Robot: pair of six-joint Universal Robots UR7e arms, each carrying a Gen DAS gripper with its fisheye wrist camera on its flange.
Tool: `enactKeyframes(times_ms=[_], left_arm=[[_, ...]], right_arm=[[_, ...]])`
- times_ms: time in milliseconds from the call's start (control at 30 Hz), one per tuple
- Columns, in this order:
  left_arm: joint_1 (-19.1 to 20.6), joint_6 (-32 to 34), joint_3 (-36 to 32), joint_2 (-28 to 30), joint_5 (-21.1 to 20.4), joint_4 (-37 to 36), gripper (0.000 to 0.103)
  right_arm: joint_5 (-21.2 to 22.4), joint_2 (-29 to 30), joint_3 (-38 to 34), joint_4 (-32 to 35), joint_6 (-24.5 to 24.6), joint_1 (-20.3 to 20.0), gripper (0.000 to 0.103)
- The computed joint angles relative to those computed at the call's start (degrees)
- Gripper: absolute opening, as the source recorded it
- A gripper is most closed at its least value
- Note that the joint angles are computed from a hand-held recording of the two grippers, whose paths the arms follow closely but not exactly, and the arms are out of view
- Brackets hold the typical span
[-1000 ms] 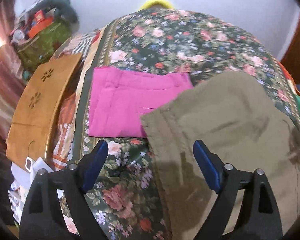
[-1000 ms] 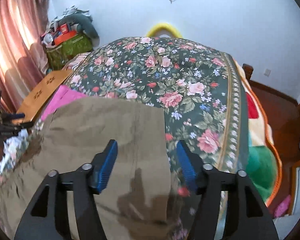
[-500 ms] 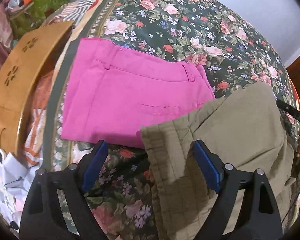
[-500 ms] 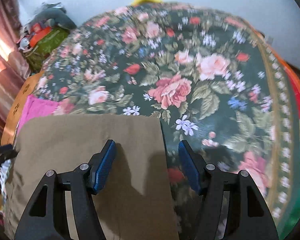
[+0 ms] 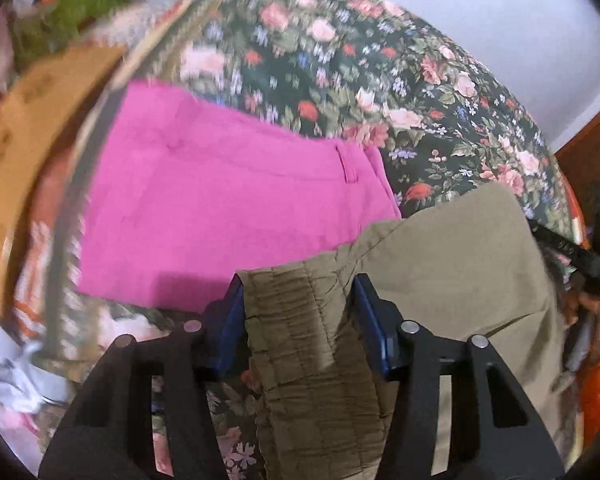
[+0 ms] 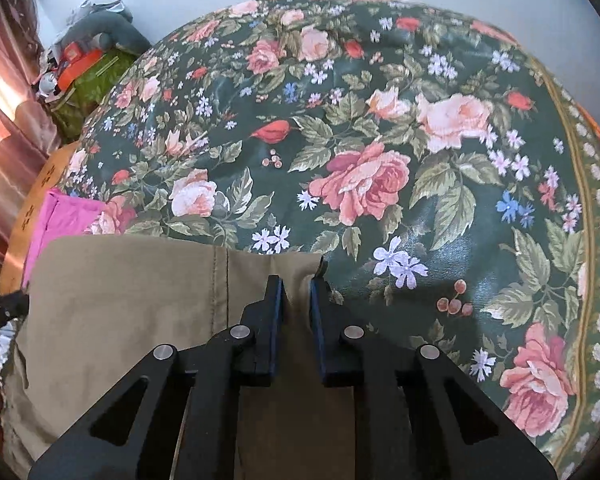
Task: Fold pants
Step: 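Lift the pants with both grippers, raising the waistband and leg edge, then fold the held pants over onto themselves and open both grippers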
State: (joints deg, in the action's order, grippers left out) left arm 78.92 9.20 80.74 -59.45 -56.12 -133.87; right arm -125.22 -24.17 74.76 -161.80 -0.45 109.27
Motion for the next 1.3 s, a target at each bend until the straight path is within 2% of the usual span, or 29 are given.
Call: enactKeyframes(times_ms=[100,167,333,533,833,1033,1200,1300], left_arm=[[-1.84,3.96,2.22,-0.6,4.72,-3.42,0.05],[-2.61,4.96,2.47,-1.31,5.61,-4.35,0.05],[-5.63,7.64,4.06,-4.39,5.4,-7.64,0.05],[-10.79,13.32,8.77,-8.03,6.59,-15.84,0.05],[-12.36,11.24,13.75,-13.36,6.12,-14.19,0.049],[-12.87,11.54,19.8,-19.51,5.68,-13.76,0.049],[-13.34,12.68,25.06,-24.44,5.65,-13.52,0.049],[-13.51,13.62,28.24,-27.37,5.44,-13.42,0.049]], right_arm=[[-2.11,-0.08,0.63,-2.85,-1.68,0.85,0.011],[-3.19,-0.59,0.9,-4.39,-3.06,1.48,0.011],[-2.66,-5.21,3.49,-10.03,-5.57,3.64,0.01],[-6.02,-8.17,5.22,-19.35,-10.78,8.46,0.01],[-5.76,-15.18,18.54,-27.84,-11.79,13.18,0.01],[-5.69,-18.01,25.9,-29.81,-8.8,16.49,0.01],[-8.35,-18.46,30.39,-30.29,-6.0,19.31,0.01],[-9.73,-18.7,33.21,-29.81,-2.64,20.53,0.01]])
